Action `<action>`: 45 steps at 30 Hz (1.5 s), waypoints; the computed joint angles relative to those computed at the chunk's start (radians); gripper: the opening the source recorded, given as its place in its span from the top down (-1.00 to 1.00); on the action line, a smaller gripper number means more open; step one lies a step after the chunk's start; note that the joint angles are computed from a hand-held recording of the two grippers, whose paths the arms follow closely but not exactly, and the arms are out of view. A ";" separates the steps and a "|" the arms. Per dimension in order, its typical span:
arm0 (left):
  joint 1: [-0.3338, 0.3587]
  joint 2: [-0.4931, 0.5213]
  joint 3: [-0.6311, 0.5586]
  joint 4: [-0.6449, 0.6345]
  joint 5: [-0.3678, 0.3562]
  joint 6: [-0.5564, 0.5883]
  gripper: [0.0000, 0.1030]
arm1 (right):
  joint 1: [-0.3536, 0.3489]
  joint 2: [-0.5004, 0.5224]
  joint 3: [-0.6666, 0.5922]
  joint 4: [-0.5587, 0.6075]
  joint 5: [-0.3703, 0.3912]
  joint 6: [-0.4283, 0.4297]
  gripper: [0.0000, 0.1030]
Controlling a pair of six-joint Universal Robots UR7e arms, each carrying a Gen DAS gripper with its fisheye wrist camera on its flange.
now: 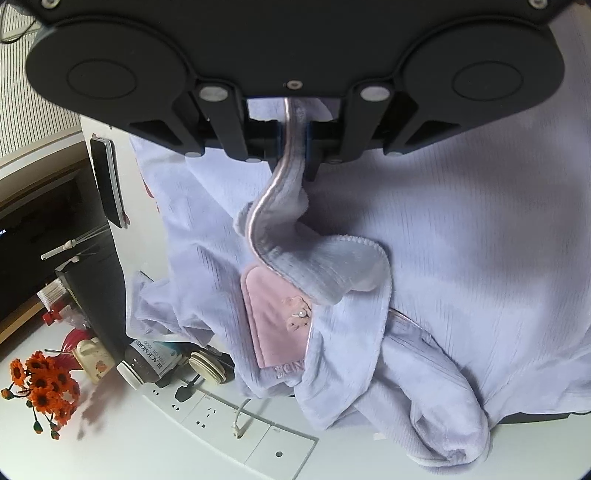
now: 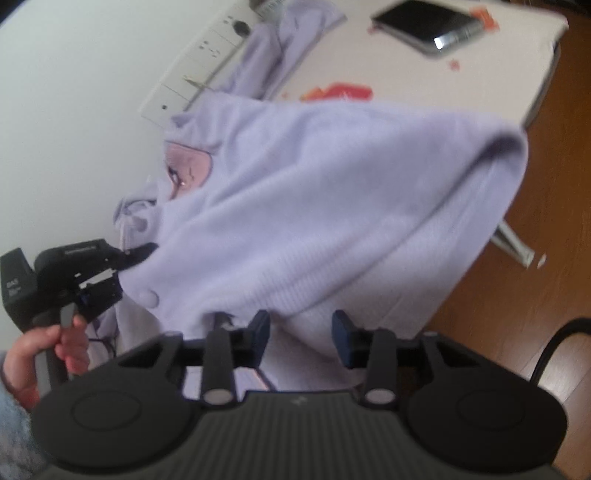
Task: Fold clothes
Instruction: 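Hold the zipper edge with the left gripper while the right gripper holds the folded body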
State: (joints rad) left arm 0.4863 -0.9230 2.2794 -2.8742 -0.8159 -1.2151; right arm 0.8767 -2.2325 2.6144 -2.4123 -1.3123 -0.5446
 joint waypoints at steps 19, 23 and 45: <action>0.019 -0.003 0.038 -0.022 -0.053 -0.049 0.79 | -0.098 -0.006 0.063 -0.085 0.302 0.078 0.72; 0.022 -0.011 0.046 -0.032 -0.059 -0.052 0.79 | -0.113 -0.058 0.062 -0.094 0.336 0.085 0.98; 0.010 -0.006 0.034 0.008 -0.061 -0.039 0.79 | -0.133 0.069 0.091 -0.083 0.317 0.145 0.57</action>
